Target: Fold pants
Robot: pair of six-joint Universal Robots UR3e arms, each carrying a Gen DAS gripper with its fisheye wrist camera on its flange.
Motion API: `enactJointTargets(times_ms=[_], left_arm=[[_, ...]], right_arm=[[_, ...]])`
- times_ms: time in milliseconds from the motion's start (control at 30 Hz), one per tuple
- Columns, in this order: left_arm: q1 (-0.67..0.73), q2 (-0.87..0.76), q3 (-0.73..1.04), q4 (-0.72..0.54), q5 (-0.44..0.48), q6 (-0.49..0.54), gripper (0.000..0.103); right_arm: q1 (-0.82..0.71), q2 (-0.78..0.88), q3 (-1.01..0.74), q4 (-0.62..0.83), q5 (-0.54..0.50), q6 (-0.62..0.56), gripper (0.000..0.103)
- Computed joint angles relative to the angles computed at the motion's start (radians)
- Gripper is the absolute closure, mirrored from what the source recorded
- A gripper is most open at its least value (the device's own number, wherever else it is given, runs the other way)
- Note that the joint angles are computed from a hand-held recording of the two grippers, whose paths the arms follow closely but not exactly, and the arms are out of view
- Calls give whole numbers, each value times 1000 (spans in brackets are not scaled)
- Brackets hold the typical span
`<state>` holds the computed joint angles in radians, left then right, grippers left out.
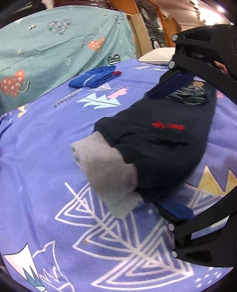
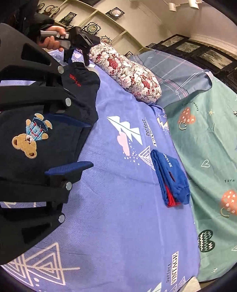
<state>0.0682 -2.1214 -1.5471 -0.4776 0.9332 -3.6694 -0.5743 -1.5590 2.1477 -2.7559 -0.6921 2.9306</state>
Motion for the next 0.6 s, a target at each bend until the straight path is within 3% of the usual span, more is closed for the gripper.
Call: enactJointTargets(times_ms=[100,167,200,467,600], left_arm=[[7,-20,36,-13,5,-3,9],[-6,-19,23,0,37,8,57],[-3,-26,6,27,14,7,67],[-21,15,-82,184,49,-37,78],[-136,97,33,129,141,80,80]], right_arm=[[-3,12,-3,-15,14,3,62],[-7,17,2,-24,12,2,62],[-9,19,4,-29,4,9,62],[-44,19,18,-49,-3,70,62],[-89,-4,41,-75,32,91,62]])
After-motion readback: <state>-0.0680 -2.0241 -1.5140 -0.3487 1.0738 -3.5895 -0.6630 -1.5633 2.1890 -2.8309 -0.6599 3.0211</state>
